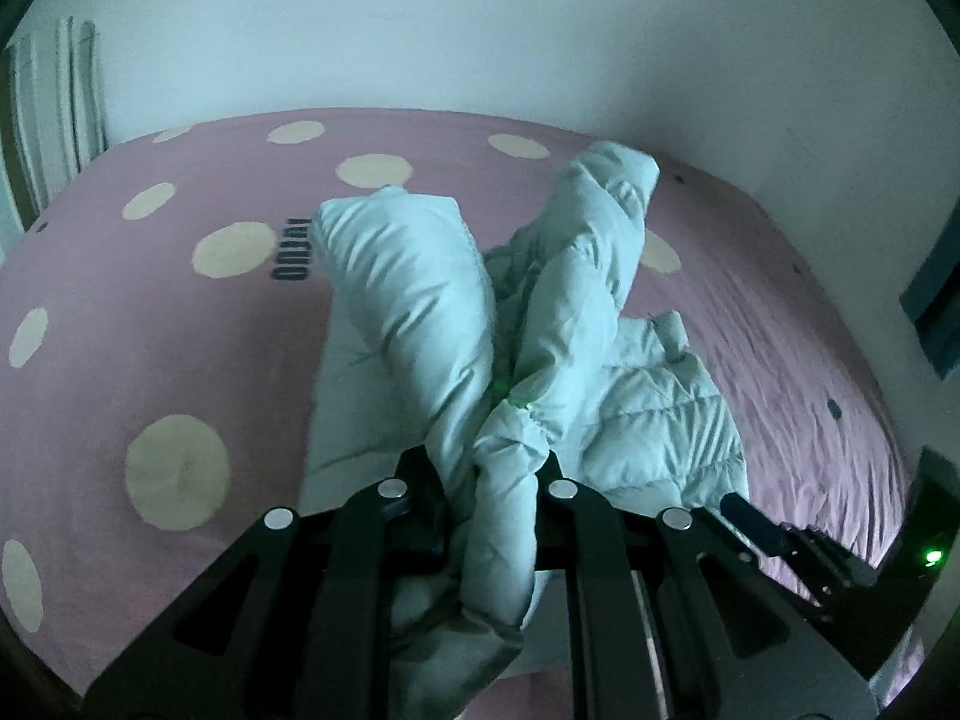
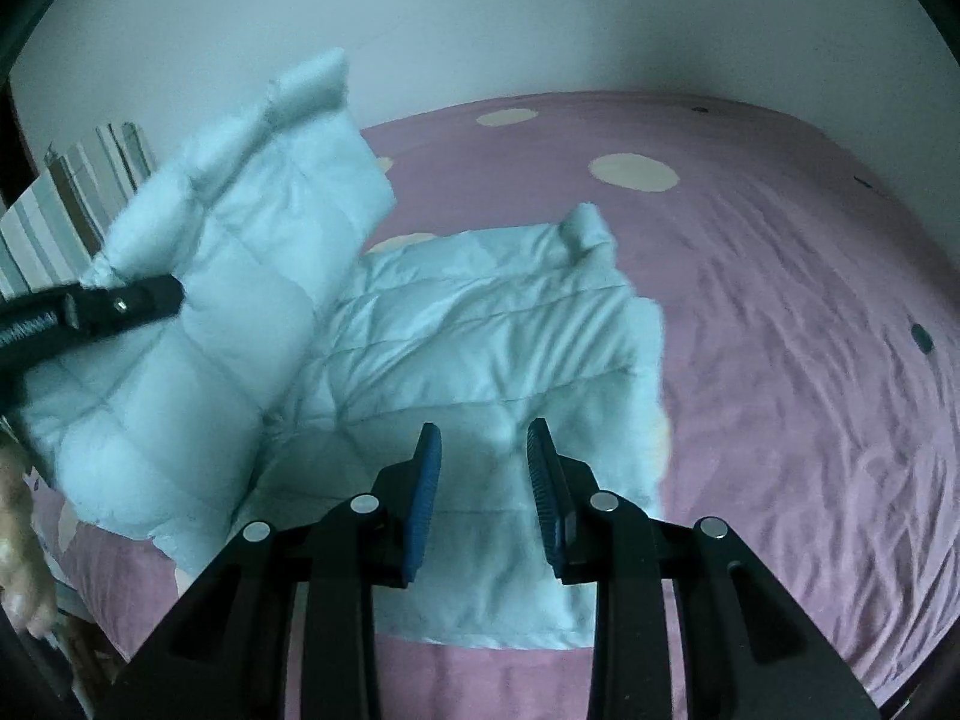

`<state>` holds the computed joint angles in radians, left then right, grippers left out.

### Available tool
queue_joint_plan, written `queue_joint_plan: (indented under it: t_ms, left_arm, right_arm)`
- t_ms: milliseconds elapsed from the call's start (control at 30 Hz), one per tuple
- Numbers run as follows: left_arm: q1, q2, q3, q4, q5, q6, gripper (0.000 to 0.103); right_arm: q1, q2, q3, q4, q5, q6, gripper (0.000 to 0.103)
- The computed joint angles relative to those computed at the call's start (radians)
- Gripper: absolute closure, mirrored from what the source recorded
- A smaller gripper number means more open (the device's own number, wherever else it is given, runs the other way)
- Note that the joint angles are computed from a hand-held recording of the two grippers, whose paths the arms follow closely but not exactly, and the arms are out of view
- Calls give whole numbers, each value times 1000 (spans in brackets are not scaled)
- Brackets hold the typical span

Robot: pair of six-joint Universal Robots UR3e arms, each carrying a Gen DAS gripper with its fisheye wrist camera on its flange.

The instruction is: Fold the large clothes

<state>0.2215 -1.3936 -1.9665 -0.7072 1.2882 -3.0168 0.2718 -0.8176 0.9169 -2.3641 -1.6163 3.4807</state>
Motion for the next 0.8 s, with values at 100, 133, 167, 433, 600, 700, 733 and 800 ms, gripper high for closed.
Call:
queue_joint_plan:
  t_ms: [100,133,167,433,600,700,733,800]
  left_arm:
    - [-100,-77,23,54,62,-41,90]
    - [-119,-93,27,64,73,-48,90]
    - [-147,-117,32,78,91,-57,90]
    - [-316,-260,75,147,189,-121,90]
    - [-392,-337,108,187,257,-164,90]
    - [-427,-372,120,212,291,-193,90]
    - [-443,-387,123,226,308,-202,90]
    - [-478,-415,136,247,341,-218,90]
  right_arm:
    - [-25,-48,79,-30,-3,4,72]
    - [-32,-65,107,-40,-3,7,72]
    - [-41,-75,130,-51,-1,8,72]
    - [-100,-133,286,-122,17,17,72]
    - [-122,-164,346,-137,3,16,68]
    - [-143,-170,369,-141,6,12,68]
    - [-150,-168,371,-141,8,12,68]
    - [-164,-182,395,-143,11,13,68]
